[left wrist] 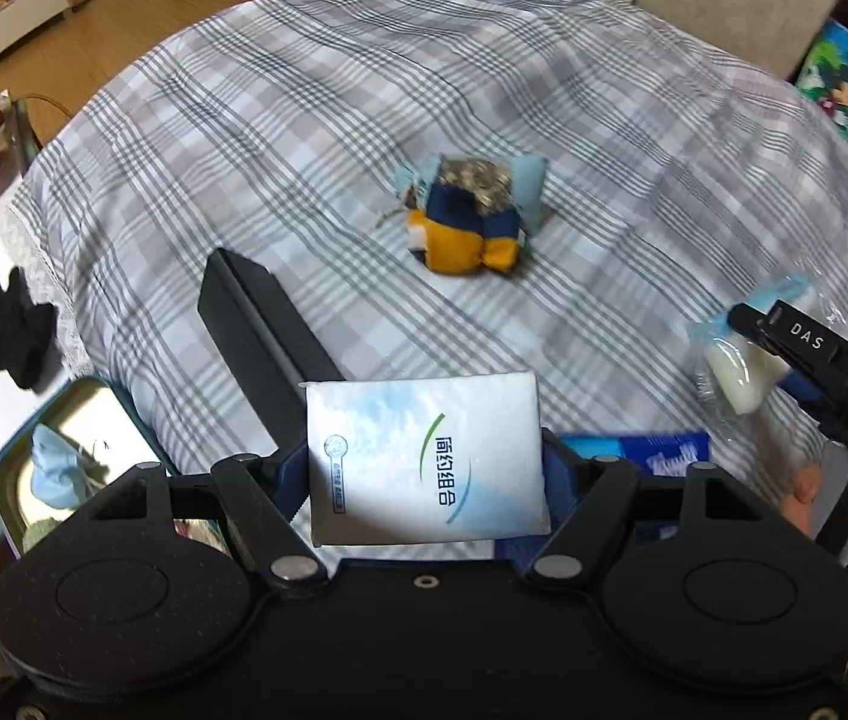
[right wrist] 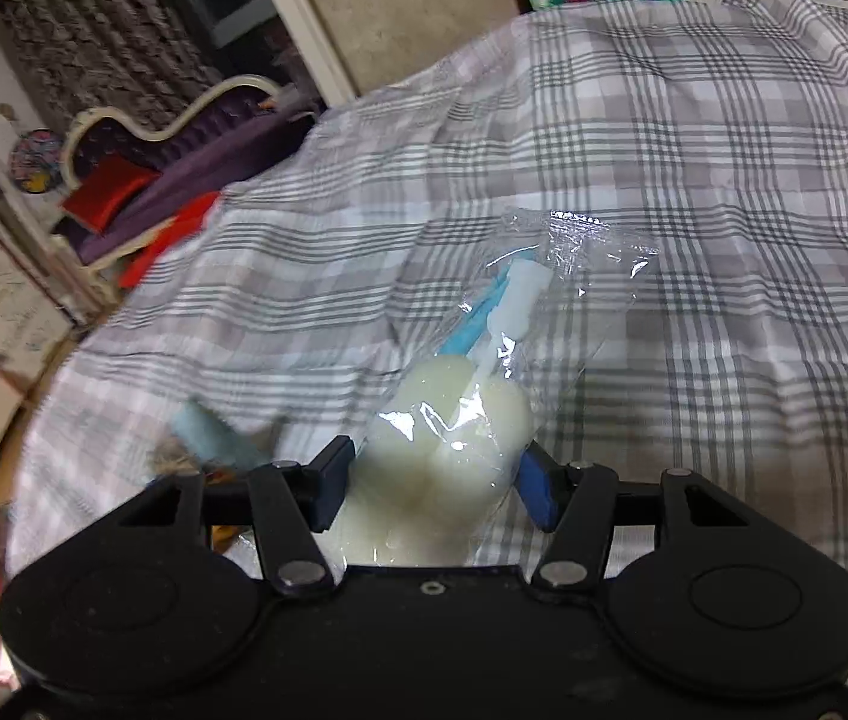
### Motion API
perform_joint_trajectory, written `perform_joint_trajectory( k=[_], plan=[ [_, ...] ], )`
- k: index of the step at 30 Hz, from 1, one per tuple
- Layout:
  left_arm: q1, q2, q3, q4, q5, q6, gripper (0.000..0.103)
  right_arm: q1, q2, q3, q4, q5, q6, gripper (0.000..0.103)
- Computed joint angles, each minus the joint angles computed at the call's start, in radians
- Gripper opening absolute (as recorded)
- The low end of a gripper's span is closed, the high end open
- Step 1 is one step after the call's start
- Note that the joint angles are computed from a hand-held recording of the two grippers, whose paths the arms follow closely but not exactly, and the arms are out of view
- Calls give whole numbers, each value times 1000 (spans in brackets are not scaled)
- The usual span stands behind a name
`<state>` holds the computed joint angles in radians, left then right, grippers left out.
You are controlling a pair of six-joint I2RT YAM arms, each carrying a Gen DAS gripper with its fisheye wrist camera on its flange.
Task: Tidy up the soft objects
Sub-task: 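Carry the sponge and tissue pack into the gold tray and open both tools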
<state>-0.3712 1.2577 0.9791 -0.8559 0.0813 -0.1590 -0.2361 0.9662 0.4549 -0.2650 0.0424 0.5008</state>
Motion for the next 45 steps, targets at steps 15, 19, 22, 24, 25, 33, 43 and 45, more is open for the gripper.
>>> perform_joint_trajectory(
  k=[15, 19, 22, 24, 25, 33, 43, 45],
  plan=[
    [581, -224, -185, -178, 117, 420, 70, 837, -375, 95, -559, 305, 320, 57],
    [812, -134, -194, -132, 137, 559, 70, 1091, -199, 145, -511, 365, 449, 57],
    [926, -38, -177, -71, 130, 612, 70, 1194, -54, 192, -445, 353, 477, 57],
    [973, 29, -155, -28, 124, 620, 70, 1229, 47, 229, -396, 334, 471, 57],
    [991, 58, -142, -12, 118, 613, 70, 1240, 97, 247, -373, 325, 464, 57],
    [994, 305, -11, 96, 82, 548, 70, 1275, 503, 466, -283, 230, 393, 57],
    [936, 577, 152, 98, 21, 449, 70, 1231, 851, 746, -309, 164, 227, 58],
    [930, 602, 165, 104, 17, 440, 70, 1223, 888, 784, -308, 152, 203, 59]
  ],
)
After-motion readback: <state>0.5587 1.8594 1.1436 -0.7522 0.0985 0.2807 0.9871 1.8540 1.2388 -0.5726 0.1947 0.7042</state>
